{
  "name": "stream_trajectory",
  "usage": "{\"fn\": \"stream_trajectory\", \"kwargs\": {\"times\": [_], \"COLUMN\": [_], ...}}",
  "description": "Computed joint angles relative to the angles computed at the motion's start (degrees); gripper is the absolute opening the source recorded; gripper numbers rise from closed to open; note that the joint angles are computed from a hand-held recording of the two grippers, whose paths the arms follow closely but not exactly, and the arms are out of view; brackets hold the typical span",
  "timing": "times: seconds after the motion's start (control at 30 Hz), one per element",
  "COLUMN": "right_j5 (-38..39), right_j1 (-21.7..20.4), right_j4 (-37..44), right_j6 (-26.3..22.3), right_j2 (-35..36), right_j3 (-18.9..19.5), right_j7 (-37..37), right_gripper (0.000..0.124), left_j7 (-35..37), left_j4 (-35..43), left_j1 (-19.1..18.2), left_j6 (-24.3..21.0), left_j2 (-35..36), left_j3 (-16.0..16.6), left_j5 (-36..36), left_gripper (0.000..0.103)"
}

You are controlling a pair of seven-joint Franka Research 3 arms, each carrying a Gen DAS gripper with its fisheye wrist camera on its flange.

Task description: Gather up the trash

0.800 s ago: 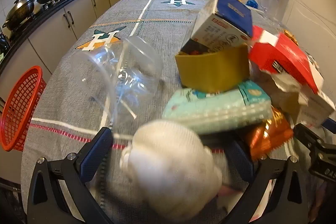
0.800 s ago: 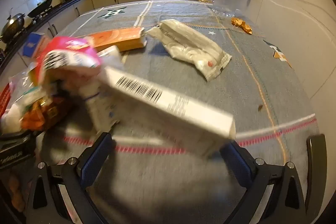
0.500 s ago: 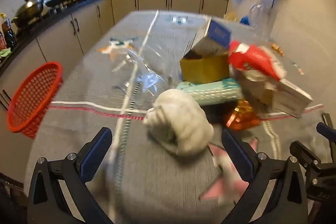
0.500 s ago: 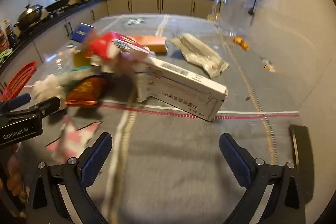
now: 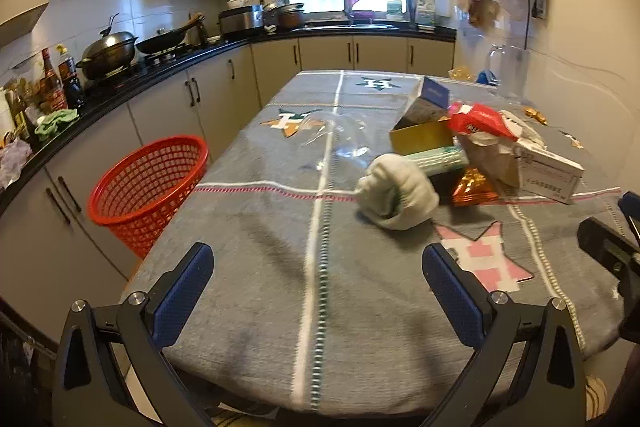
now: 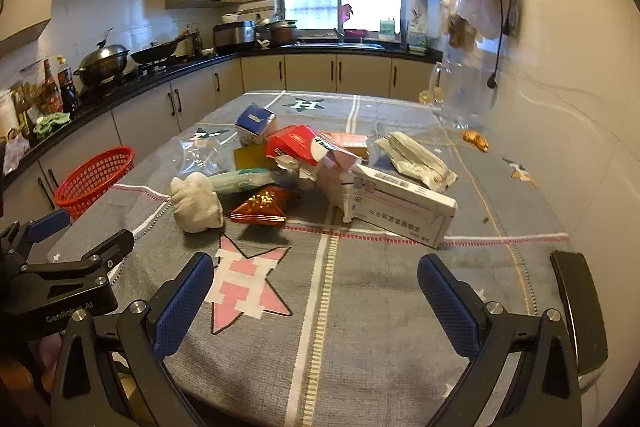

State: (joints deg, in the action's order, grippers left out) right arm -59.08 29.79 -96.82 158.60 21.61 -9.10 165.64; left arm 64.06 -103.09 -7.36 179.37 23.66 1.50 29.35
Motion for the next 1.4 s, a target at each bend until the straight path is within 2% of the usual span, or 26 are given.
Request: {"fn": "stream_trajectory", "kwargs": {"times": [0.2, 0.43, 0.5, 0.6, 0.87, 1.0, 1.27, 1.4], "right_j5": [3.7, 4.1, 4.5, 6.2, 7.5, 7.4, 8.1, 8.1], "right_j1": [-0.6, 0.8, 0.6, 0.3, 1.1, 1.3, 1.3, 1.2], "right_j4": [0.5, 0.7, 0.8, 1.3, 1.4, 1.4, 1.3, 1.1], "right_j6": [-0.1, -0.3, -0.5, -0.7, -0.9, -0.9, -1.0, -1.0], "right_j2": [0.6, 0.6, 0.8, 1.3, 1.5, 1.6, 1.7, 1.6], "right_j3": [0.9, -0.3, -0.1, 0.3, -0.4, -0.7, -0.8, -0.9], "right_j7": [-3.8, -4.9, -5.7, -7.4, -8.9, -8.7, -9.3, -9.0], "right_gripper": [0.103, 0.103, 0.103, 0.103, 0.103, 0.103, 0.103, 0.103], "left_j7": [-1.8, -10.4, -12.9, -13.1, -11.1, -10.6, -8.5, -7.8], "left_j4": [0.0, -0.8, -1.0, -1.3, -1.2, -1.5, -1.8, -2.1], "left_j1": [-1.6, -13.3, -18.8, -21.5, -21.0, -22.2, -22.4, -23.3], "left_j6": [1.3, 5.9, 7.3, 7.9, 7.3, 7.8, 7.7, 8.2], "left_j2": [0.4, 0.8, 1.5, 2.1, 2.3, 2.6, 2.5, 2.6], "left_j3": [2.6, 16.8, 23.3, 26.5, 25.5, 26.8, 26.4, 27.2], "left_j5": [1.1, 6.5, 6.9, 5.9, 3.9, 3.3, 1.1, 0.4], "left_gripper": [0.103, 0.103, 0.103, 0.103, 0.103, 0.103, 0.103, 0.103]}}
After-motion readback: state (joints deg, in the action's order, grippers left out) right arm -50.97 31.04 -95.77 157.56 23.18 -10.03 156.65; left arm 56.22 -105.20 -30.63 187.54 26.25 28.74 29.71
